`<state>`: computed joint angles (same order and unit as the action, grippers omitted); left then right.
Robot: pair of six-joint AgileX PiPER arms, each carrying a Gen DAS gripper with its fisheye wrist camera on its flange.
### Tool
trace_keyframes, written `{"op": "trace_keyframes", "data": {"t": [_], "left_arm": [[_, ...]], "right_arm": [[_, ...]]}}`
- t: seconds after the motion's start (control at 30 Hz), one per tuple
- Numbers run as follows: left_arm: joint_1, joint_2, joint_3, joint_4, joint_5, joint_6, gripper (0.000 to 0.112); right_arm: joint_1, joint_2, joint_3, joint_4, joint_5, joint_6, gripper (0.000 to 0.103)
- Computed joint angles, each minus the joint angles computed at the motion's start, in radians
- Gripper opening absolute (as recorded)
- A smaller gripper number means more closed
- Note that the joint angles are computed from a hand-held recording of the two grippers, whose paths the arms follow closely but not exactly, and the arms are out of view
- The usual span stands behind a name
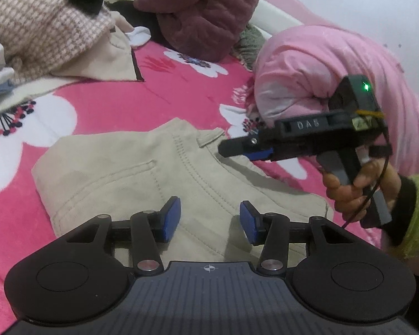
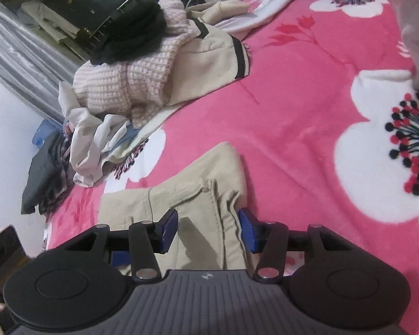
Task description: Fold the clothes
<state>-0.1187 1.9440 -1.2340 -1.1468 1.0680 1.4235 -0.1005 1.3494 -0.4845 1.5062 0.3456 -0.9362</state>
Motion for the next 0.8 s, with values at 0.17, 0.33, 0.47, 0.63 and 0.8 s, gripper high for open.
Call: {"op": "trace_keyframes", "data": {"t": [0.17, 0.33, 0.47, 0.63, 0.8], "left_arm": [[0.02, 0.04, -0.033, -0.013, 0.055, -0.017, 0.047], [0.025, 0.048, -0.035, -0.023, 0.065, -0.028, 0.047], [0.025, 0.042, -0.025, -0.033, 0.055, -0.041, 0.047], [0.026, 0.047, -0.03, -0.04, 0.056, -0.084, 0.047], [0.044, 0.083, -0.091, -0.034, 0.11, -0.198, 0.047]], "right_arm": [[-0.151, -0.021, 0.079, 0.197, 0.172, -0.167, 0.053], [-0.149, -0.052, 0.066, 0.12, 0.182, -0.147, 0.056], [-0.118, -0.078, 0.048, 0.027, 0.179, -0.074, 0.06], [-0.078, -0.049, 0.04, 0.055, 0.176, -0.121, 0.07], [-0.074, 0.003, 0.021, 0.124, 0.189, -0.188, 0.065]]}}
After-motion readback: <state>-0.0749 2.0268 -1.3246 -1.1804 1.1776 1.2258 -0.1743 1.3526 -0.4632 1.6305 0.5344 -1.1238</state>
